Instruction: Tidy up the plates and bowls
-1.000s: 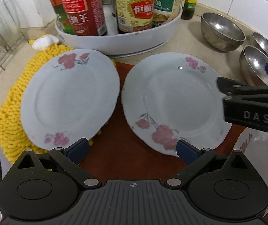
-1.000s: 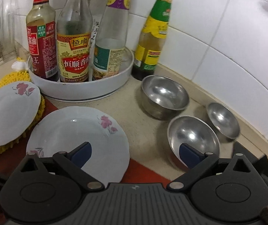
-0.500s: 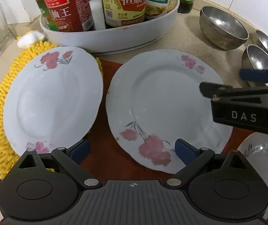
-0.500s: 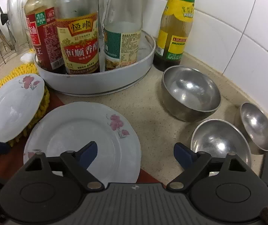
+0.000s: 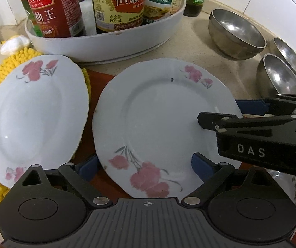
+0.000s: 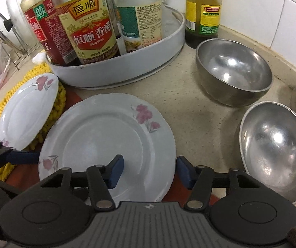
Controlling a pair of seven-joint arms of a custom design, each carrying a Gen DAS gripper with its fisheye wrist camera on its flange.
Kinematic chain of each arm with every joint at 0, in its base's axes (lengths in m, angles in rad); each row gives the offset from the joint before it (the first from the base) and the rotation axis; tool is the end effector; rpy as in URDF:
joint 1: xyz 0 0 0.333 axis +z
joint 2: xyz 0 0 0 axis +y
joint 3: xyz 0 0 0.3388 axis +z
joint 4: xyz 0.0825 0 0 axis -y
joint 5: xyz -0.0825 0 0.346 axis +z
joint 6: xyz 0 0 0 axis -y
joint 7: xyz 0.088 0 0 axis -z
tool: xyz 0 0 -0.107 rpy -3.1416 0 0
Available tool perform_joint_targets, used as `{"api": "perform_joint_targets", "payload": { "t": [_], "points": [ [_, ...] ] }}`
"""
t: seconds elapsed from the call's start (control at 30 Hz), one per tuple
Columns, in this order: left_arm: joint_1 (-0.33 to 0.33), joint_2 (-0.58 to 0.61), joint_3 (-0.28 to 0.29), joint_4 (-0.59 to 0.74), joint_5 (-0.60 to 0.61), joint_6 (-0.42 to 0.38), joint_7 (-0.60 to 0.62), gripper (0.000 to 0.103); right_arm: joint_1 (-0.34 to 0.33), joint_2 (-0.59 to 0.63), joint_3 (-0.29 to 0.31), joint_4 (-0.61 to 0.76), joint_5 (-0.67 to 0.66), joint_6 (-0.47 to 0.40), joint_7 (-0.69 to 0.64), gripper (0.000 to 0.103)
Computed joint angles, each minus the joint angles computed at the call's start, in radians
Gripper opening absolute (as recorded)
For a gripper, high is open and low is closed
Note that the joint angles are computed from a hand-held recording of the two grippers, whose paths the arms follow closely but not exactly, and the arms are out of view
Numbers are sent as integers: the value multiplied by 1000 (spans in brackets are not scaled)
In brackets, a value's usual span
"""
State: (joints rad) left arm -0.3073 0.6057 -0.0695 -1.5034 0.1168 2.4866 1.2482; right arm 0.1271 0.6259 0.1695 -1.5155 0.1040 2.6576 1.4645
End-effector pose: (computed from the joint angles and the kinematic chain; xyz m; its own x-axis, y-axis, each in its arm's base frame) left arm 0.6745 -0.2554 0.3917 -0.1241 -0.9905 0.0591 -0.9248 0.0938 -0.3686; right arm 0.7069 0.1822 0.3964 0.2945 -0.9463 -0.1332 -0.8439 -0.1921 -0.5009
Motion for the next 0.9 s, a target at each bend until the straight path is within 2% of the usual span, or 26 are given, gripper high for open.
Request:
{"api": "perform_joint_targets", "payload": {
  "t": [0.43,0.9],
  "points": [
    [0,31,1,39,1,2,36,102,-21,17,18,43,44,-59,-59,52],
    [-18,16,21,12,36,41,39,100,0,7,-6,34,28,-61,-39,52]
  ]
}}
